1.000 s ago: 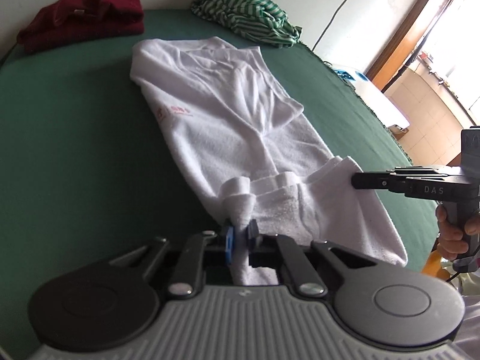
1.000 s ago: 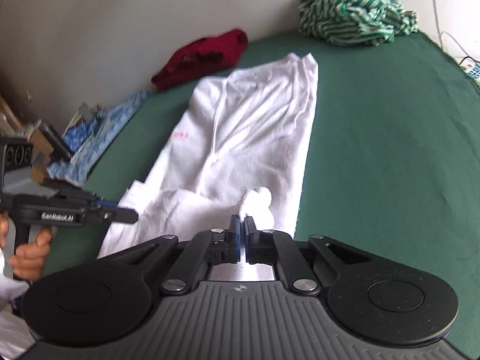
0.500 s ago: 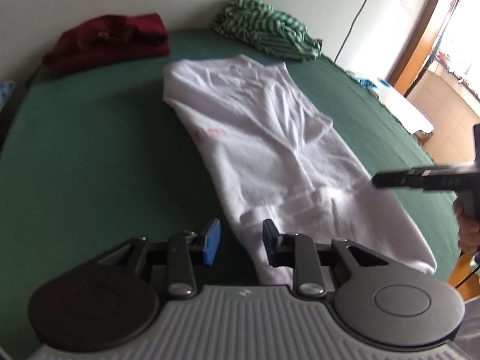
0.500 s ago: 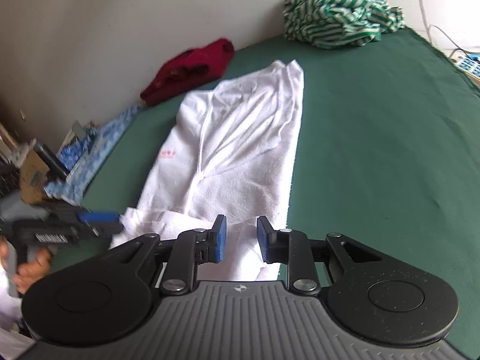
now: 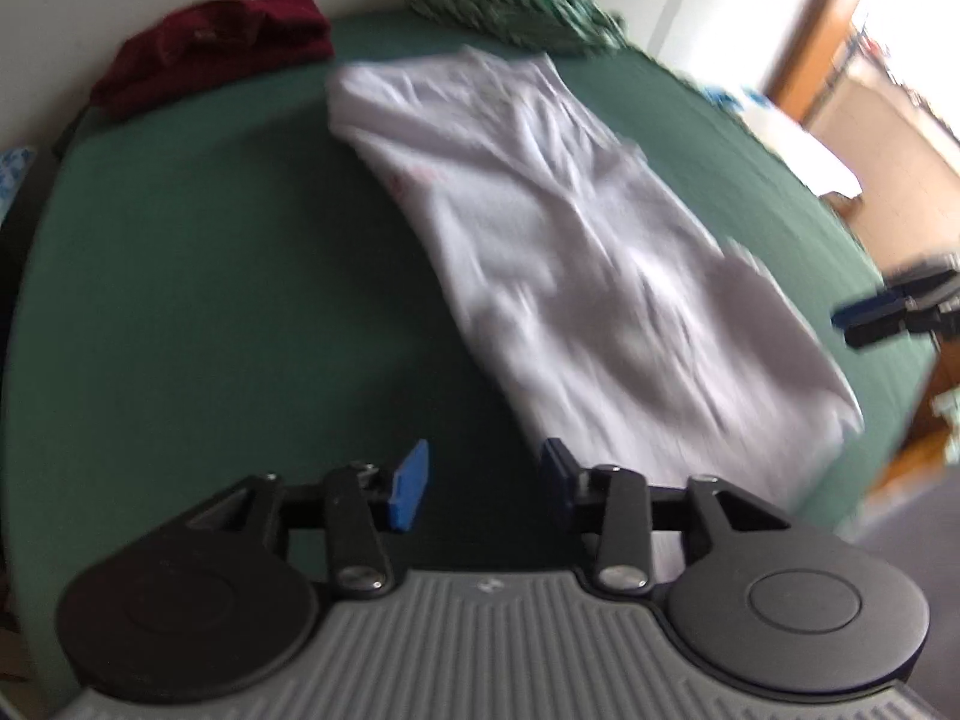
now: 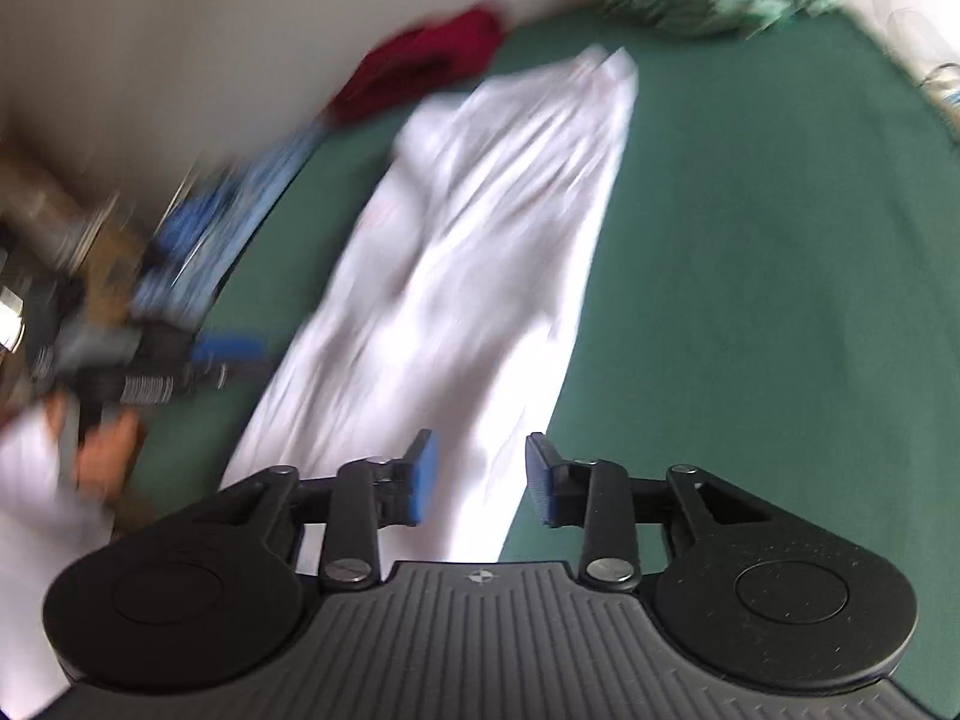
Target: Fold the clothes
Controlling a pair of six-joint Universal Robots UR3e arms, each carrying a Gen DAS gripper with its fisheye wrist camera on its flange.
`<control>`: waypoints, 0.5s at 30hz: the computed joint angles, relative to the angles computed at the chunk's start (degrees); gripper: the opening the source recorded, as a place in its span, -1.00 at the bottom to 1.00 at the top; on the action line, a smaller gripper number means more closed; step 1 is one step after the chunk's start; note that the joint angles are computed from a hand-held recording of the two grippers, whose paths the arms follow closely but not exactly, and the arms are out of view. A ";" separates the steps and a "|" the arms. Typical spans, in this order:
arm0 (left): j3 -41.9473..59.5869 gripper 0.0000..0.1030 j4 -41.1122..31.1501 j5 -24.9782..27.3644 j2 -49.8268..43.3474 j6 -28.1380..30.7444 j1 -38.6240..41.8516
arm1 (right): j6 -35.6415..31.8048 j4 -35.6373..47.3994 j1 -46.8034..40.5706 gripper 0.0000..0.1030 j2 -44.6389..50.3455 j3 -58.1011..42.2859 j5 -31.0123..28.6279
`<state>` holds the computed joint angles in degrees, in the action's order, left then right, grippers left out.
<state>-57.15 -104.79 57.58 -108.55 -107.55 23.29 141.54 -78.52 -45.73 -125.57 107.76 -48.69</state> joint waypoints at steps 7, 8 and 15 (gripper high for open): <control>-7.91 0.20 -9.76 4.38 7.30 7.39 2.07 | -3.49 6.04 5.85 -0.17 -4.48 1.17 -6.80; -9.39 0.22 -8.33 3.89 7.61 6.09 1.75 | -1.76 2.85 7.73 -0.16 -4.68 2.57 -7.23; -12.99 -0.88 -6.14 1.97 9.17 5.50 1.32 | 4.16 -12.14 14.46 -0.76 -5.58 8.36 -8.81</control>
<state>-70.14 -110.93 59.55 -99.38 -102.05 24.61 145.69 -90.66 -31.27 -131.15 116.12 -57.50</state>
